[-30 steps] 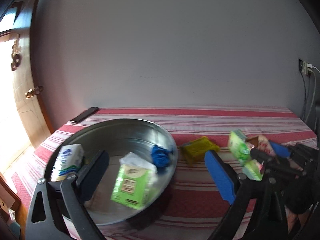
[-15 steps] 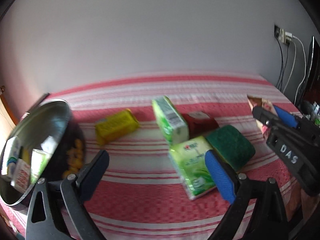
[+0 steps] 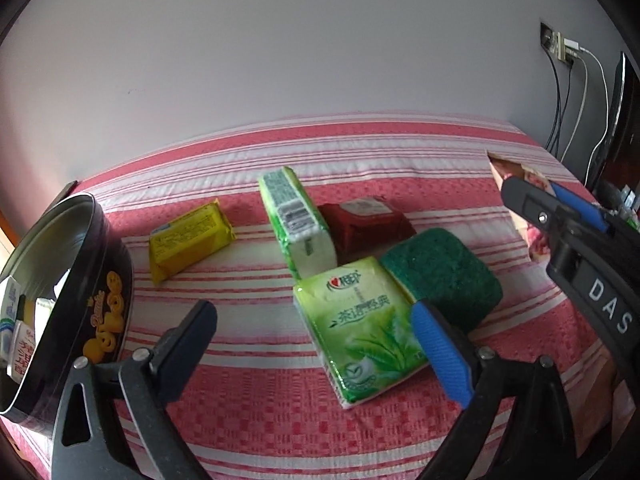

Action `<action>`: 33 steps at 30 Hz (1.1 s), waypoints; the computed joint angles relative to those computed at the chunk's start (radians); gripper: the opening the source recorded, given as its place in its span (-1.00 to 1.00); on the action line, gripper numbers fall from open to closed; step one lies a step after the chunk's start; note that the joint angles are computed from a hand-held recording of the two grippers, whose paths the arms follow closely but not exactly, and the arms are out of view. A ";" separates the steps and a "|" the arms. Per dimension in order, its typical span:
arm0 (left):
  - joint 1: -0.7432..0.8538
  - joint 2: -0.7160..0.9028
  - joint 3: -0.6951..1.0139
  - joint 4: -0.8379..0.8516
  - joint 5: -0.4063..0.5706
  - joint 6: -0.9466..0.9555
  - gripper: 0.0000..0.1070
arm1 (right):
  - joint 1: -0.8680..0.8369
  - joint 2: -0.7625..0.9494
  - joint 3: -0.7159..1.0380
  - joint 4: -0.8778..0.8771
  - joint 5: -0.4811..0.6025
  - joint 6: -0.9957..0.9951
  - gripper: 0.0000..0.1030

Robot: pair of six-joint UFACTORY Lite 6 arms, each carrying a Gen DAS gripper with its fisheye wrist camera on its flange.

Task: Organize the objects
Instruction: 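Reach the left tool to the green tea tissue pack and grasp it, then carry the tea tissue pack in left and snack packet in right over the tin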

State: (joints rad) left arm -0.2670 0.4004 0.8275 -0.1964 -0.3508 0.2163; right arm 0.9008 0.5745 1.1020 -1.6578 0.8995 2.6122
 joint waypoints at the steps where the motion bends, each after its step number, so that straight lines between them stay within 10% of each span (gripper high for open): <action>1: 0.004 -0.002 0.000 0.013 0.006 -0.012 0.87 | -0.003 -0.002 -0.004 -0.006 -0.002 0.004 -0.19; 15: -0.014 0.010 0.018 -0.032 0.041 0.064 0.91 | -0.009 0.000 0.001 -0.004 -0.012 -0.002 -0.19; 24: 0.061 0.087 0.105 0.392 0.128 -0.307 0.03 | 0.000 0.000 -0.001 0.001 -0.002 -0.002 -0.19; 33: 0.092 0.039 0.028 0.263 0.016 -0.136 -0.02 | 0.013 0.005 0.002 0.011 0.019 -0.008 -0.19</action>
State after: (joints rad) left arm -0.1754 0.4398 0.8558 0.0667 -0.3346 0.0806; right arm 0.9141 0.5796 1.1035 -1.6473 0.9184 2.6040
